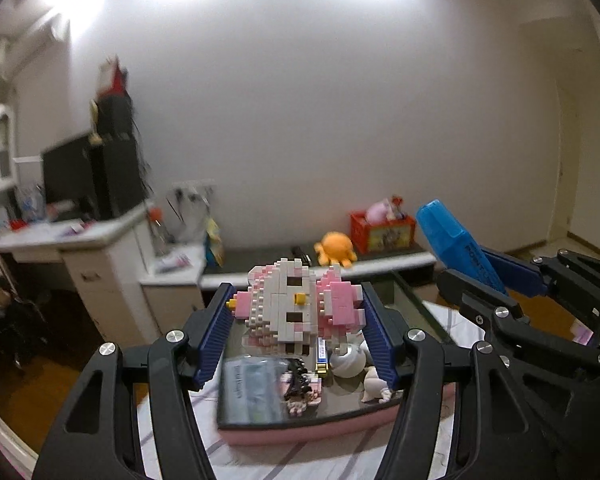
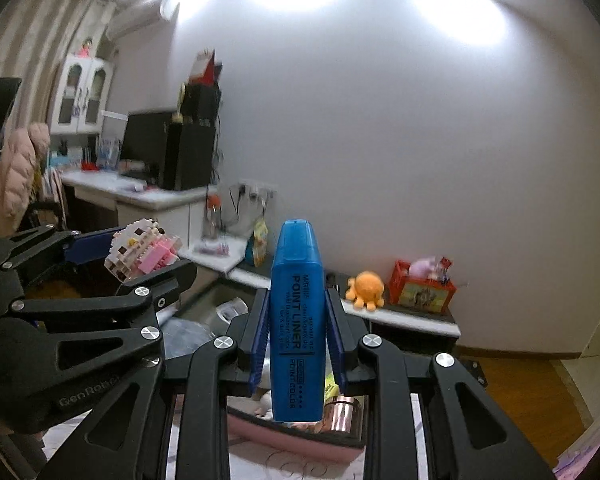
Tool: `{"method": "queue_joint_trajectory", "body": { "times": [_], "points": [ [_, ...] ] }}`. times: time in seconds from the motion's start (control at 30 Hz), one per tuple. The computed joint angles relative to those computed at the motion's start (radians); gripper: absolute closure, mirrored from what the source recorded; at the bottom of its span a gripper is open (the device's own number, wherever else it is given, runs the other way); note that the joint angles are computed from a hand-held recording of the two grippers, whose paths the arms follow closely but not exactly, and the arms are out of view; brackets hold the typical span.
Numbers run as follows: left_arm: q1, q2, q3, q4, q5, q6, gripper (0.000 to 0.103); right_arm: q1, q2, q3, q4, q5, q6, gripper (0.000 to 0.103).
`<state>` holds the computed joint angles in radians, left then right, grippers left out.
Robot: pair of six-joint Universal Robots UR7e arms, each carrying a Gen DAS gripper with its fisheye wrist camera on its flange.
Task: Organize rigid objects
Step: 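Carry the blue highlighter and brick figure into the pink box and release both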
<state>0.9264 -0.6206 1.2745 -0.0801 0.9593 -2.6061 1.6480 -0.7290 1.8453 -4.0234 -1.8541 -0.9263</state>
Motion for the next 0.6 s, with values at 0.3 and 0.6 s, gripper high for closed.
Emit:
{"method": "queue_joint_trajectory", "body": {
  "times": [0.3, 0.6],
  "points": [
    [0.083, 0.37, -0.591, 0.458, -0.041, -0.089, 0.041, -0.079, 0.076, -0.2, 0.293, -0.064, 0.076, 0.076],
    [0.108, 0.503, -0.81, 0.583, -0.061, -0.084, 0.039, -0.118, 0.094, -0.261, 0.419, -0.062, 0.14, 0.075]
  ]
}}
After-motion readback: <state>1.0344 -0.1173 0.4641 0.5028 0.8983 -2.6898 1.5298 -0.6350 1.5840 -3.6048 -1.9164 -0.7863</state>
